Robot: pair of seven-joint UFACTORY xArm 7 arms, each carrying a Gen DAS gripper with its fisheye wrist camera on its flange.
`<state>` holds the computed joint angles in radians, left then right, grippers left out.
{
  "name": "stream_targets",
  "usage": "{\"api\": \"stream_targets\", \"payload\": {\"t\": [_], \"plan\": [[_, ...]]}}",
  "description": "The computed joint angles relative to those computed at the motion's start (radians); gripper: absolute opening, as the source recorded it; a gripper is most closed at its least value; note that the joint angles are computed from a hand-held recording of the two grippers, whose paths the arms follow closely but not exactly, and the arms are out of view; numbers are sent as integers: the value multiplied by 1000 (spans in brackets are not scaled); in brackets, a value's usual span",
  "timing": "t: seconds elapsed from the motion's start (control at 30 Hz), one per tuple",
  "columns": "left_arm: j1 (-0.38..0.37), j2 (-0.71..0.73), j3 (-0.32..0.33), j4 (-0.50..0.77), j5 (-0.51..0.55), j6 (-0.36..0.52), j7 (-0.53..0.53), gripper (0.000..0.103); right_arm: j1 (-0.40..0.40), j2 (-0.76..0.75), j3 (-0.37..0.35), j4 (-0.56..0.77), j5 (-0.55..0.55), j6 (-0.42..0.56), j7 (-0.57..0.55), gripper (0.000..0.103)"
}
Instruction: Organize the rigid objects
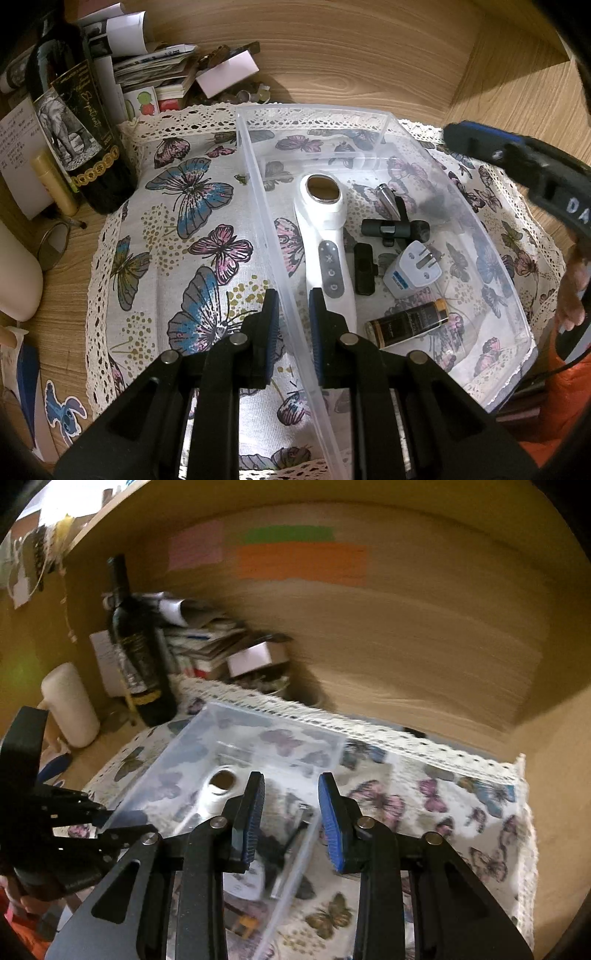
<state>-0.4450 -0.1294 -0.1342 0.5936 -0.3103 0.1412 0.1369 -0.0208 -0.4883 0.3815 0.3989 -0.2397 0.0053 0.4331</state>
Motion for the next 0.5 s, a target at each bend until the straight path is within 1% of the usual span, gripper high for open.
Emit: {"api": "stream_targets", "payload": {"t": [0.13,0.2,0.3,0.4,0.5], "plan": [[-1,0,1,0,-1,0,1,15,15,58,4,33,-9,10,-9,28],[-1,0,1,0,0,0,1,15,28,51,-14,27,-8,12,-12,28],[-2,0,2,0,-3,0,3,15,47,4,-58,-1,11,17,-13,28],[-2,0,2,0,-3,0,3,15,17,-67,-72,-36,21,44,-3,28],[-1,0,1,0,-2,0,2,15,3,-113,-118,-66,37,76,-7,29]]}}
